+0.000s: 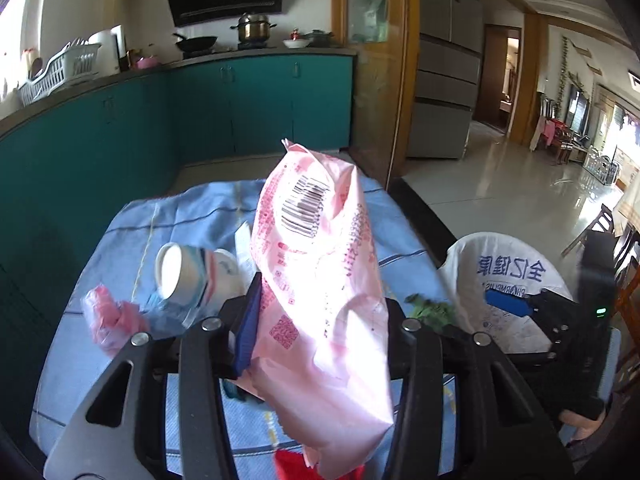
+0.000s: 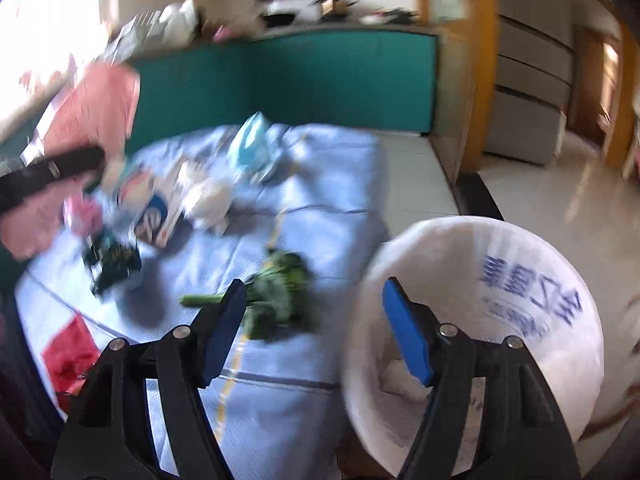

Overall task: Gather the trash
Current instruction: 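Drop vegetable stalk from right tool while left tool drops pink pack into wastebasket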

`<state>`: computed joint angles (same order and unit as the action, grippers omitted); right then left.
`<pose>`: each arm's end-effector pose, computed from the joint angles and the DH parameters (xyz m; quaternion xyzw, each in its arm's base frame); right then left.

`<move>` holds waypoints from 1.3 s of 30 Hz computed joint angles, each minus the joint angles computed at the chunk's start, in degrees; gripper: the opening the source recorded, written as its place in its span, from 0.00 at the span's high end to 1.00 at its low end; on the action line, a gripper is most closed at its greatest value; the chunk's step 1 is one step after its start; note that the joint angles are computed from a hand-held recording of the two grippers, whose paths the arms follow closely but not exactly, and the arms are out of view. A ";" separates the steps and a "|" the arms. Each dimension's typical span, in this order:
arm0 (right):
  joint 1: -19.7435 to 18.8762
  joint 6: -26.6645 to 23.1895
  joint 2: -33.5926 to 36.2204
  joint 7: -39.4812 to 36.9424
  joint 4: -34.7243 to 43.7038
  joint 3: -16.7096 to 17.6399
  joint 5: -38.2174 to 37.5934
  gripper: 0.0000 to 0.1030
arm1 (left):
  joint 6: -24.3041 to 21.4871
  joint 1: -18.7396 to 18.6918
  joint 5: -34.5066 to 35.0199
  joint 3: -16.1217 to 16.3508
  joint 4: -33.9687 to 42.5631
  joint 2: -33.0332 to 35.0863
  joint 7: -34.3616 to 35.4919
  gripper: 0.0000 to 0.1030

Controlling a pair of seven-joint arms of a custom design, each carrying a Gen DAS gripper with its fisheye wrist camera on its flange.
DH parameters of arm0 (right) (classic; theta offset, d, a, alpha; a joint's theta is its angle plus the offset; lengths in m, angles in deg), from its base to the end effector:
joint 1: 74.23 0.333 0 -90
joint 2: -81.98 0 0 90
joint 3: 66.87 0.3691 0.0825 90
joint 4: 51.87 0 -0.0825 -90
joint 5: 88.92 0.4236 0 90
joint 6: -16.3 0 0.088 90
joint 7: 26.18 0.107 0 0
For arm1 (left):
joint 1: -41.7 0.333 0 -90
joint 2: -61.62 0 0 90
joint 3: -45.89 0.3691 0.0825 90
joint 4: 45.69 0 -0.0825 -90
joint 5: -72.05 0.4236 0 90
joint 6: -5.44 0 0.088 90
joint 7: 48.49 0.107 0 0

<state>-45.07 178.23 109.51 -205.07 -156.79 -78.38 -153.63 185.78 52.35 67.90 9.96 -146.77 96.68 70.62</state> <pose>0.6681 0.2770 0.3277 -0.5768 0.7211 -0.2899 0.2516 0.7305 -0.2368 0.3912 -0.4087 0.7986 -0.3939 0.2000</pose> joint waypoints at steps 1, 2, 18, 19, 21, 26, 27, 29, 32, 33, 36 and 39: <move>-2.02 -0.82 1.79 -5.81 2.11 2.55 4.59 0.33 | -0.15 -0.33 -0.02 0.69 -0.20 -0.25 -0.29 0.55; -2.95 -1.11 3.10 -9.69 3.59 3.78 7.79 0.33 | -0.21 -0.07 -0.02 0.65 -0.34 -0.30 -0.21 0.55; 19.98 -18.77 -7.12 26.00 -8.69 -16.13 -16.39 0.90 | -2.83 1.41 -1.77 -2.43 -1.25 -0.33 3.96 0.54; 22.34 -24.46 -8.84 28.49 -10.69 -17.19 -16.32 0.90 | -3.57 1.21 -1.92 -2.91 -1.29 -0.33 4.59 0.54; 21.68 -32.07 -11.15 32.00 -12.95 -15.00 -15.57 0.89 | -6.65 1.78 -2.83 -5.48 -0.73 0.50 7.02 0.54; 17.91 -38.89 -12.94 32.38 -15.01 -11.73 -6.05 0.89 | -15.20 -0.37 -5.60 -8.45 2.88 4.01 12.27 0.53; 17.00 -38.69 -12.94 31.99 -15.04 -11.05 -5.49 0.89 | -16.18 -1.91 -5.73 -7.62 3.59 4.33 12.53 0.53; 15.55 -39.11 -12.79 31.03 -14.97 -9.57 -4.77 0.89 | -18.41 -5.66 -5.35 -5.22 5.44 5.06 12.95 0.48; 13.23 -38.58 -12.78 30.23 -15.16 -7.42 -4.26 0.89 | -19.55 -9.15 -6.18 -3.15 6.90 5.96 14.02 0.25; 12.16 -37.68 -12.64 29.59 -15.12 -6.72 -3.72 0.89 | -19.16 -9.69 -6.89 -2.67 6.73 5.88 14.31 0.23; 9.38 -36.90 -12.30 28.12 -14.75 -4.74 -2.65 0.89 | -20.07 -11.69 -8.69 -0.11 7.42 5.53 14.09 0.18; 7.21 -37.00 -12.09 27.60 -14.31 -2.64 -2.42 0.88 | -21.70 -12.56 -11.12 2.20 9.15 5.86 14.00 0.17</move>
<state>-37.86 141.23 97.42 -177.48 -171.10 -81.02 -156.05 164.07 39.79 56.78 12.16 -137.62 102.53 84.62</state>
